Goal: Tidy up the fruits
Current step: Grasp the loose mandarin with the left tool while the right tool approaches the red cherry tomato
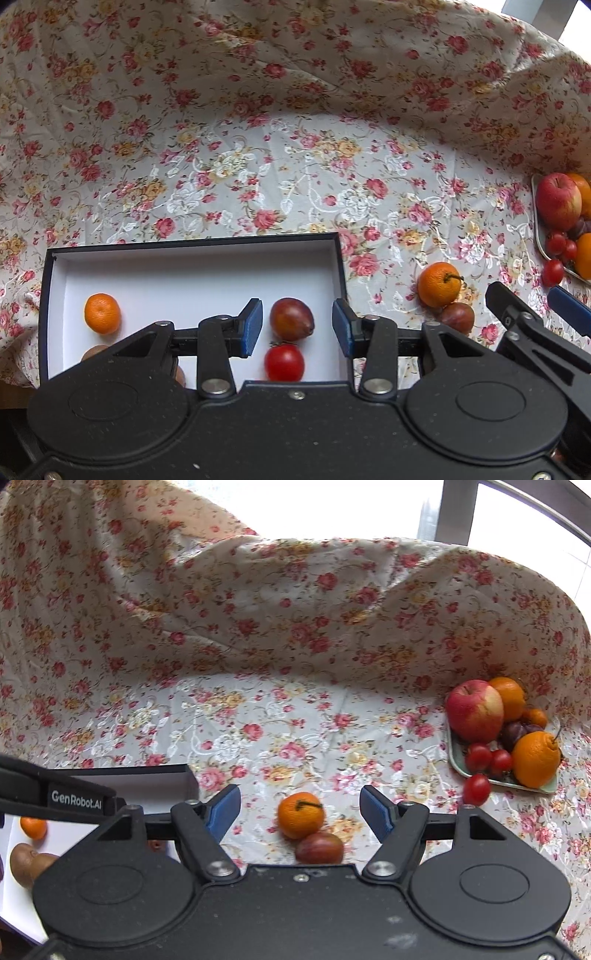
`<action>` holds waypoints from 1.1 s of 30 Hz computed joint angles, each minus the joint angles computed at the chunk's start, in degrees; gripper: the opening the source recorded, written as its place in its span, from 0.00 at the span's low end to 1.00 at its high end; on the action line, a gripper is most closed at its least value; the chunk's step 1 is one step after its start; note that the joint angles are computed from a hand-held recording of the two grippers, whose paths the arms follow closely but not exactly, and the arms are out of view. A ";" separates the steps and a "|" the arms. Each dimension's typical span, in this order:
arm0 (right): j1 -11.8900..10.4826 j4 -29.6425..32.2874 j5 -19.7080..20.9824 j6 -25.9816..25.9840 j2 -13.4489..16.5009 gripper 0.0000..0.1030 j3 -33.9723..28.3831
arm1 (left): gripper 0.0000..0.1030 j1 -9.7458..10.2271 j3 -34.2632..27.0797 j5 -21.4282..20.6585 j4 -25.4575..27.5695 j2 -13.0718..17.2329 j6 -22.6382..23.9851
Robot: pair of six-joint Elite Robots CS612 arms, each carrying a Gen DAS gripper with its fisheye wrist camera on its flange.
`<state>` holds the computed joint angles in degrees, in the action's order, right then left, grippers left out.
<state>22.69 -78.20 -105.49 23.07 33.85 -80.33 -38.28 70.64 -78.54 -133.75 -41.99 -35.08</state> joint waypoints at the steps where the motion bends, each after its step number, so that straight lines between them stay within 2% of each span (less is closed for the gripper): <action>1: -0.40 0.64 0.26 0.46 0.18 0.67 -0.61 | 0.49 -0.20 -0.39 -0.22 0.22 0.24 0.26; 6: -2.83 5.27 1.81 4.66 1.38 0.67 -4.36 | 0.49 -1.41 -2.88 -1.37 1.56 1.76 1.98; 11: -4.65 12.03 1.78 8.61 1.59 0.73 -5.82 | 0.49 -2.38 -5.40 -2.38 2.79 3.31 3.87; 15: -6.36 17.12 4.10 11.27 1.58 0.80 -6.49 | 0.49 -2.84 -7.55 -2.79 4.38 4.60 4.73; 18: -7.27 19.34 4.15 12.89 1.69 0.81 -6.59 | 0.50 -3.03 -8.74 -2.86 5.21 5.35 5.34; 25: -8.52 21.52 1.84 15.28 1.56 0.81 -5.87 | 0.50 -2.84 -10.99 -3.31 7.28 6.76 5.69; 33: -10.09 20.13 5.04 17.65 1.40 0.81 -5.43 | 0.49 -2.15 -12.34 -4.07 7.96 7.51 4.43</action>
<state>12.60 -58.07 -100.45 40.72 35.26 -85.76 -40.43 58.30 -82.61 -125.80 -34.48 -30.65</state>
